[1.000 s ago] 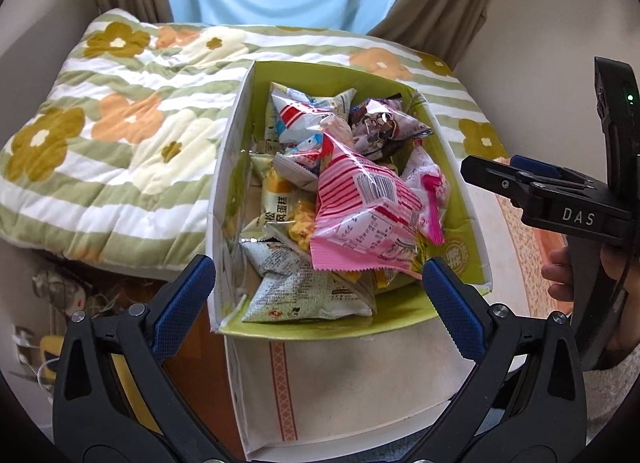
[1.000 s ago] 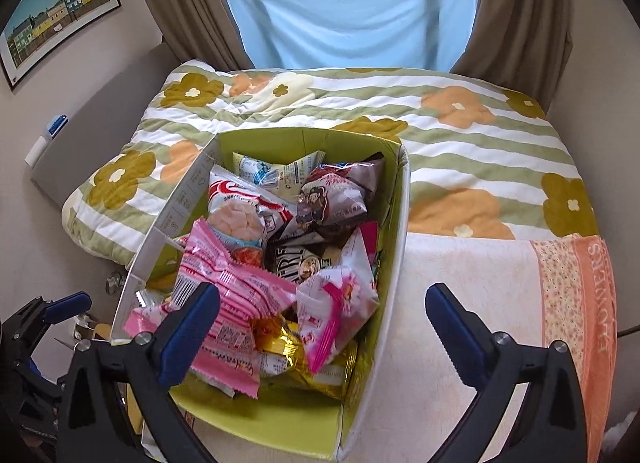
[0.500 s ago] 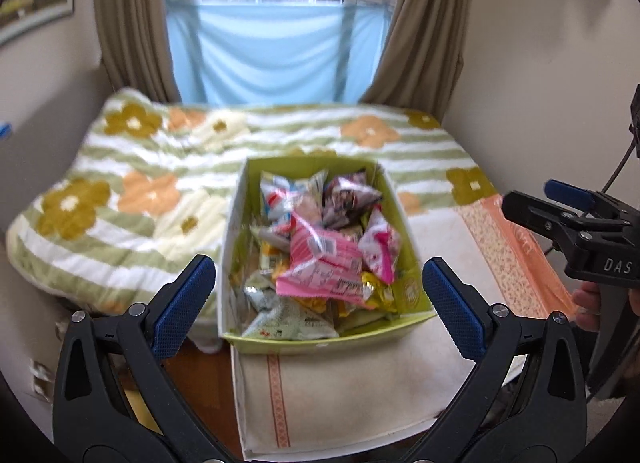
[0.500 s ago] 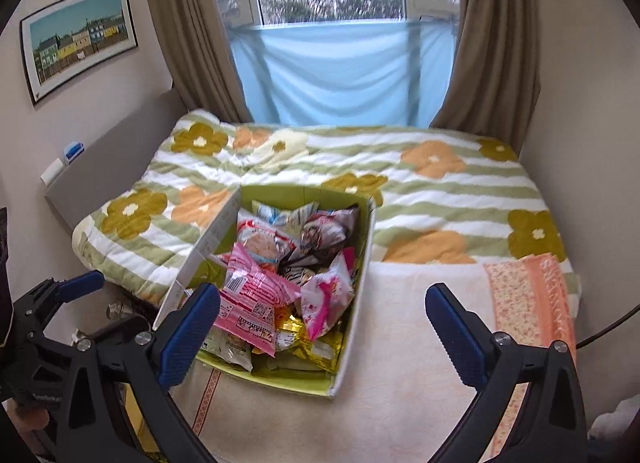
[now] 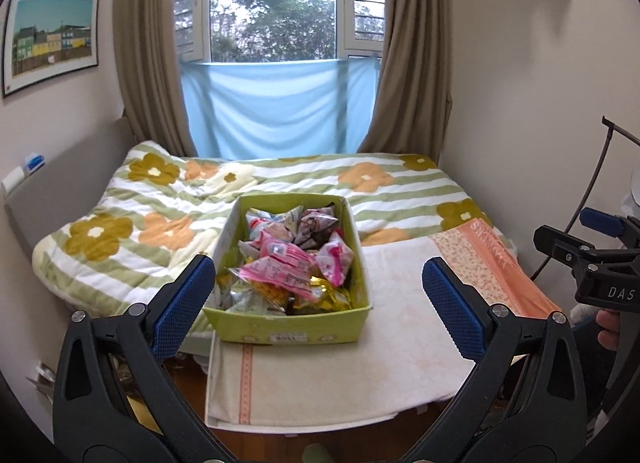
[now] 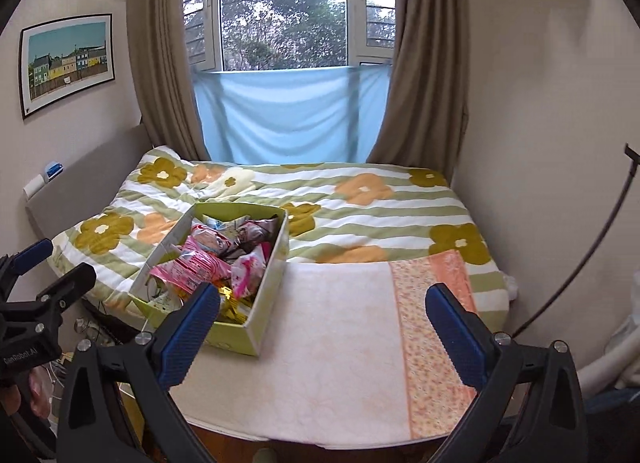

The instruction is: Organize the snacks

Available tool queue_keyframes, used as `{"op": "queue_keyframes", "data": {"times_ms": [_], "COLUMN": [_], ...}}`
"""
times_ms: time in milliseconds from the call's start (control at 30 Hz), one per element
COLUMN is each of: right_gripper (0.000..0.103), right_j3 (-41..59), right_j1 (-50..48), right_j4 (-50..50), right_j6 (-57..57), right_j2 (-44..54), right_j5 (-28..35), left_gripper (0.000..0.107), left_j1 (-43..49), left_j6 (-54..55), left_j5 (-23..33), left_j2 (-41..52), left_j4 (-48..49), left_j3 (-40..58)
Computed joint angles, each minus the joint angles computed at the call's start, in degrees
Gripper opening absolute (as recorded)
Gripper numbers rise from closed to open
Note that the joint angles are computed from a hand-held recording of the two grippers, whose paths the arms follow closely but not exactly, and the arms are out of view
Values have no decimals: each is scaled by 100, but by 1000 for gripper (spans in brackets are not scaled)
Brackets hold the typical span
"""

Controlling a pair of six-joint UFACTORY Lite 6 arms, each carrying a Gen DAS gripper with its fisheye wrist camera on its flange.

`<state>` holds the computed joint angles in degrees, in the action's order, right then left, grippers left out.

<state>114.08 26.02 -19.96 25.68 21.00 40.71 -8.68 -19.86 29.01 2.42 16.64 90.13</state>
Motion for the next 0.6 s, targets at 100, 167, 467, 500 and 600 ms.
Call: {"op": "queue_keyframes", "data": {"times_ms": [100, 167, 467, 500, 600], "right_gripper": [102, 102, 102, 102, 102], "right_j3": [-760, -1184, -1976, -2037, -2083], "right_j1": [-55, -104, -233, -251, -273], "right_j4": [-48, -1, -41, -31, 9], "right_j6": [149, 149, 189, 175, 144], "right_j2": [-527, -832, -1508, -1555, -1595], "right_j5": [-233, -370, -688, -720, -741], "left_gripper": [103, 103, 103, 103, 103], "left_j1": [-244, -397, -904, -924, -992], "left_j6": [-406, -736, -1677, -1720, -1830], "left_j5": [87, 87, 282, 301, 347], "left_j2": [-239, -398, -750, -784, -846], "left_j4": [214, 516, 1388, 1427, 1483], "left_j3": [-236, -410, -687, -713, -752]}}
